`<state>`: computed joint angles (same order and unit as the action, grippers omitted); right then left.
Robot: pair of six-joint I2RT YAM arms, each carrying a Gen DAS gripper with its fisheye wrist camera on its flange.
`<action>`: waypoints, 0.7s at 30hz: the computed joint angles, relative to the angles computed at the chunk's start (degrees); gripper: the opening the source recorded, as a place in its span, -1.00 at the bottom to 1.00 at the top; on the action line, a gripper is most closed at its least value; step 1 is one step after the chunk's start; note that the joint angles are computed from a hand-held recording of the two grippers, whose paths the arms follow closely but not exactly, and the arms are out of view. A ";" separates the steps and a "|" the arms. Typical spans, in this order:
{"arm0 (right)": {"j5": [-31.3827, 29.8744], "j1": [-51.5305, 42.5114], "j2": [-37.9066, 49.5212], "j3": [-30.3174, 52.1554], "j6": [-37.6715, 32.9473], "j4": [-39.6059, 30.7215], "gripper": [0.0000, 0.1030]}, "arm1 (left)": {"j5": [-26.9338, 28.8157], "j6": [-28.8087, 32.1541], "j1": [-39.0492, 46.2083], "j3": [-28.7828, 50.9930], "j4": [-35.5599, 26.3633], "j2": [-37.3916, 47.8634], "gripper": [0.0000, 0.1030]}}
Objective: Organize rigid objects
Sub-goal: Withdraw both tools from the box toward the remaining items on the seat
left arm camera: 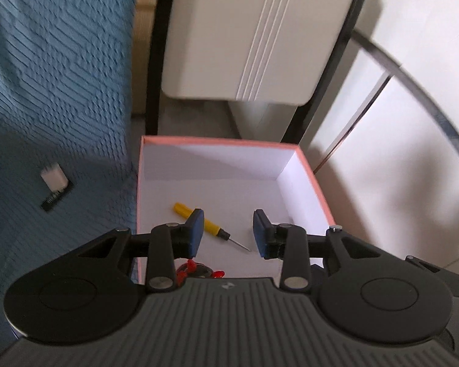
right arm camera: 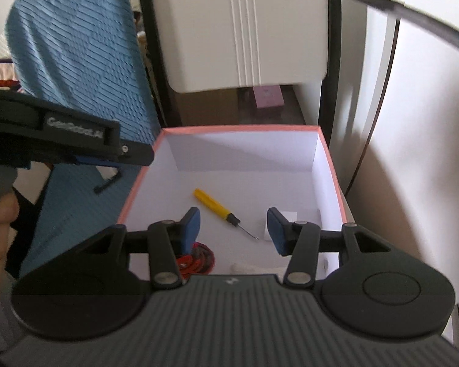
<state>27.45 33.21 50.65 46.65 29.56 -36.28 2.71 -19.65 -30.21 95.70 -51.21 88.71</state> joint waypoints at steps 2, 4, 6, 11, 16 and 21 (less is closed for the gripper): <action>4.27 4.82 -0.85 1.05 2.75 -2.23 0.00 | -0.38 0.17 0.34 -2.60 0.72 -4.19 -0.21; 8.94 10.20 -1.34 1.94 5.76 -4.27 0.01 | -0.31 0.66 1.21 -5.43 0.78 -8.73 -0.21; 13.08 15.48 -1.46 2.67 7.98 -5.43 0.01 | 0.42 1.28 2.29 -7.89 0.72 -13.12 -0.21; 24.78 30.32 2.10 7.21 17.92 -13.25 0.01 | 1.82 2.80 5.83 -13.48 0.34 -23.05 -0.21; 31.07 40.67 7.12 11.03 28.01 -20.43 0.01 | 1.77 1.37 7.02 -18.51 -0.86 -31.79 -0.21; 34.80 48.05 12.18 13.14 39.71 -26.13 0.01 | 3.39 2.07 9.04 -22.55 -4.15 -39.32 -0.21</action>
<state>62.25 81.26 62.83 59.79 69.27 -62.41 6.10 -17.57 -21.17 73.15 -55.37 49.39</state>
